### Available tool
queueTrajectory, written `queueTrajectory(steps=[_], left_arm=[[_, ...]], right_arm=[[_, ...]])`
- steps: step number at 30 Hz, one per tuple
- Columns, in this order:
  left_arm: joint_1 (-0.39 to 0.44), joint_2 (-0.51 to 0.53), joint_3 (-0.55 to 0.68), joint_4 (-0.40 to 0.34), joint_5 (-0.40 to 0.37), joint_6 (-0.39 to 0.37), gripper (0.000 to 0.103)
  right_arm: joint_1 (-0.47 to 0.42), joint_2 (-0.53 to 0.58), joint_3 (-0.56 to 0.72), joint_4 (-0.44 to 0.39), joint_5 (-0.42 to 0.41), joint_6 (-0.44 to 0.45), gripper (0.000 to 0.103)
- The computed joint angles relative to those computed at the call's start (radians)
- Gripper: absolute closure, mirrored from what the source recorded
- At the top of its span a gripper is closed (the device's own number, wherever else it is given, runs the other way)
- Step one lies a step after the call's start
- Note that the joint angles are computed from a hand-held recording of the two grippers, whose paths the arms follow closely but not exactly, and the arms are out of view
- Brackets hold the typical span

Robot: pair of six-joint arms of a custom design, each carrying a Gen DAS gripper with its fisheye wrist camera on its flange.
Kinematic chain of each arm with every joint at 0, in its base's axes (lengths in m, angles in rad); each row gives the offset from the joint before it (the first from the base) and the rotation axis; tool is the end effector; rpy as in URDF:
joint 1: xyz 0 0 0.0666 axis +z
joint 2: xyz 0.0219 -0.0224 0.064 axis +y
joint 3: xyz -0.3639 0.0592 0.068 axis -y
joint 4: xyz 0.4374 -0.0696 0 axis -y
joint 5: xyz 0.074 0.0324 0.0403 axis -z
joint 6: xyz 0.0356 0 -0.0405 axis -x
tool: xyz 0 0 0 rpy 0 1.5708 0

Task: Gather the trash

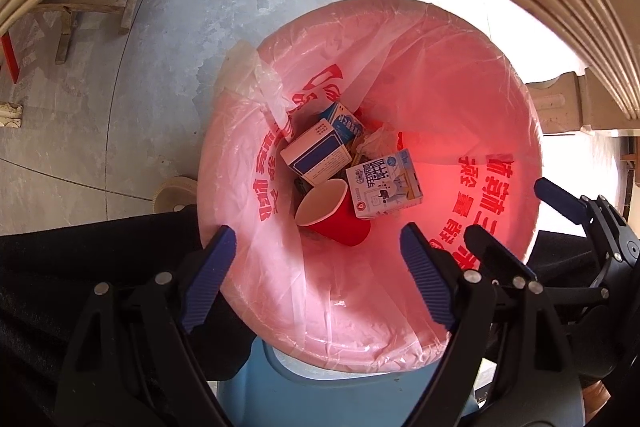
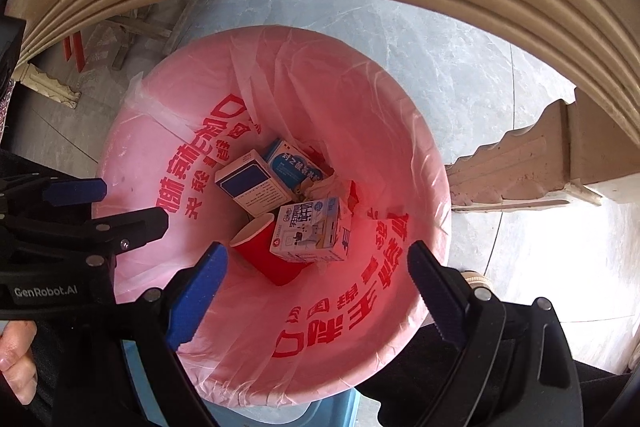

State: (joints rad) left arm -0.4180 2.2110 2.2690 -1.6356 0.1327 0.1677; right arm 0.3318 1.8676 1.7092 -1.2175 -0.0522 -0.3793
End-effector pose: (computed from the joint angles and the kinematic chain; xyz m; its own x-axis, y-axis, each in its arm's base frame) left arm 0.6646 -0.3008 0.2979 -0.9681 0.2490 0.0288 0.2434 0.9613 -0.1293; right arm 0.6106 0.2119 0.2822 -0.9856 0.0515 -0.1609 0.0324 0.9923 0.1193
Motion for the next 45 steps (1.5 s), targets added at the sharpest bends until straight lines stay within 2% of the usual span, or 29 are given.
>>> queueTrajectory(steps=[5, 8, 15, 21, 28, 30, 34, 38, 45], left_arm=[[-0.008, -0.034, -0.035, 0.031, -0.037, 0.001, 0.021], [-0.014, -0.074, -0.076, 0.078, -0.061, -0.002, 0.021], [-0.025, -0.138, -0.139, 0.146, -0.094, -0.003, 0.02], [-0.057, -0.238, -0.224, 0.245, -0.151, -0.023, 0.02], [-0.086, -0.367, -0.307, 0.329, -0.169, 0.011, 0.02], [-0.095, -0.394, -0.314, 0.339, -0.182, 0.011, 0.02], [-0.1, -0.446, -0.314, 0.367, -0.206, 0.029, 0.02], [-0.1, -0.503, -0.316, 0.418, -0.242, 0.07, 0.02], [-0.118, -0.561, -0.282, 0.472, -0.299, 0.085, 0.019]], right_arm=[[0.003, -0.023, -0.014, -0.004, 0.025, -0.015, 0.014], [0.0, -0.037, -0.024, -0.021, 0.035, -0.037, 0.014], [0.006, -0.105, -0.067, -0.002, 0.075, -0.08, 0.014], [0.029, -0.16, -0.073, -0.038, 0.177, -0.113, 0.014], [0.068, -0.269, -0.097, -0.046, 0.269, -0.143, 0.013], [0.078, -0.292, -0.097, -0.057, 0.308, -0.156, 0.009], [0.087, -0.331, -0.085, -0.079, 0.388, -0.196, 0.009], [0.099, -0.393, -0.076, -0.062, 0.495, -0.233, 0.009], [0.147, -0.469, 0.007, -0.037, 0.67, -0.21, 0.007]])
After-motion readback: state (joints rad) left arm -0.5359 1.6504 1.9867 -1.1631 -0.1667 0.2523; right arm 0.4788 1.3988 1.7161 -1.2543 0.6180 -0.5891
